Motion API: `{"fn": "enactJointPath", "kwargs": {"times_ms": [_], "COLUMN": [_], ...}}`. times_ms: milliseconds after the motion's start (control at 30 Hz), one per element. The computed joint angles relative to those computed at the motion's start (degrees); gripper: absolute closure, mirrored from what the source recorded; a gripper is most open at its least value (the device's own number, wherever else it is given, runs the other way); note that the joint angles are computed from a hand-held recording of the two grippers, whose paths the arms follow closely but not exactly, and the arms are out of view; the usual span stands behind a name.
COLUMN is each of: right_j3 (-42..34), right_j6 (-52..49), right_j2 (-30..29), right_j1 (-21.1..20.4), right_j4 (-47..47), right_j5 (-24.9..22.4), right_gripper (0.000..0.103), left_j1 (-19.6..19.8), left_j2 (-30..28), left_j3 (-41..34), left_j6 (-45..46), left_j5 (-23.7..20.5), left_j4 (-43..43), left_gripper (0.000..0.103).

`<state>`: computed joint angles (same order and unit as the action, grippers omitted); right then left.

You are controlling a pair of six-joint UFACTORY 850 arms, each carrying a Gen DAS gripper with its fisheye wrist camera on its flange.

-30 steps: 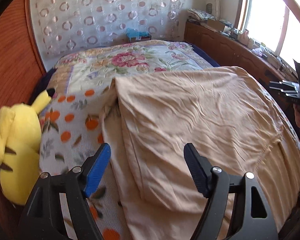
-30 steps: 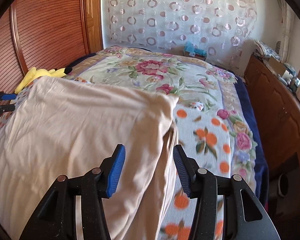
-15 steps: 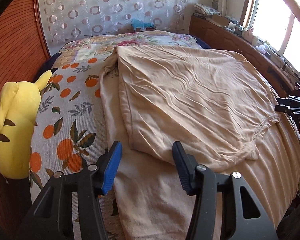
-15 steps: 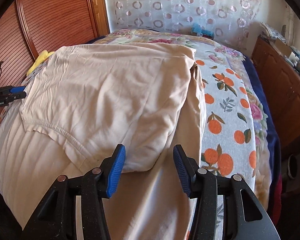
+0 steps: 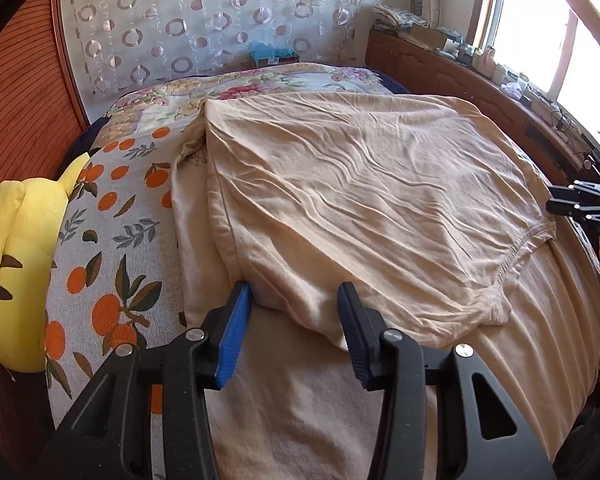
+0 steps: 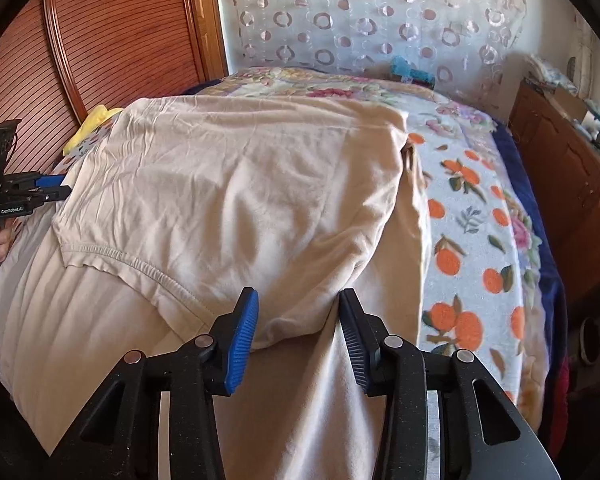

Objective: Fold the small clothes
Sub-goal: 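Grasp the folded shirt edge with the right tool while the left tool grasps too, then fold the held edge over the shirt with both tools and release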

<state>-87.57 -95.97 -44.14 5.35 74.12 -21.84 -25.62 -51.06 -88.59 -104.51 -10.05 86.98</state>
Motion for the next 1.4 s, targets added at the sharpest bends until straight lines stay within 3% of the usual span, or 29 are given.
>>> {"fn": "enactJointPath", "kwargs": {"times_ms": [100, 267, 467, 567, 633, 667, 700, 733, 767, 800, 1067, 1400], "right_j3": [2.04, 2.64, 0.80, -0.97, -2.15, -2.55, -2.41, -2.18, -2.05, -2.03, 6.13, 21.62], "right_j6": [-4.28, 7.45, 15.28, 14.94, 15.91, 15.71, 13.77, 11.85, 10.79, 9.76, -14.03, -32.92], "right_j2": [1.65, 2.19, 0.31, -0.71, -1.60, -1.97, -2.06, -2.07, -2.09, -2.20, 3.86, 15.69], "right_j1": [0.35, 0.03, -0.81, -0.64, -0.21, -0.06, 0.27, 0.59, 0.87, 0.93, -0.26, -3.04], "right_j4": [3.84, -6.16, -9.31, -7.51, -7.69, -7.51, -5.82, -4.52, -3.92, -3.07, 17.95, 32.28], "right_j5": [0.60, -2.00, -5.50, -4.95, -3.98, -3.91, -3.15, -2.00, -1.05, -1.05, -3.21, -9.84], "right_gripper": [0.060, 0.060, 0.059, 0.059, 0.059, 0.059, 0.063, 0.086, 0.096, 0.099, 0.101, 0.101], "left_j1": [-0.16, -0.18, -0.24, -0.29, -0.42, -0.46, -0.45, -0.48, -0.67, -0.77, -1.98, -5.44], "left_j2": [-0.11, -0.16, -0.18, -0.12, 0.01, 0.17, 0.27, 0.35, 0.52, 0.79, 7.26, 17.52], "left_j3": [-0.14, -0.21, -0.20, -0.10, 0.19, 0.46, 0.58, 0.61, 0.84, 1.18, 8.34, 20.31], "left_j6": [0.83, 0.81, 1.23, 0.61, -2.02, -4.44, -6.14, -6.41, -7.64, -9.65, -33.32, -46.46], "left_j5": [-0.50, -0.57, -0.73, -0.88, -1.21, -1.11, -0.86, -0.83, -1.53, -1.78, -5.95, -13.06], "left_j4": [-0.77, -0.75, -1.03, -0.67, 1.90, 4.32, 5.76, 5.99, 7.36, 9.56, 32.80, 44.21], "left_gripper": [0.057, 0.057, 0.057, 0.057, 0.070, 0.081, 0.091, 0.093, 0.097, 0.099, 0.100, 0.100]}}
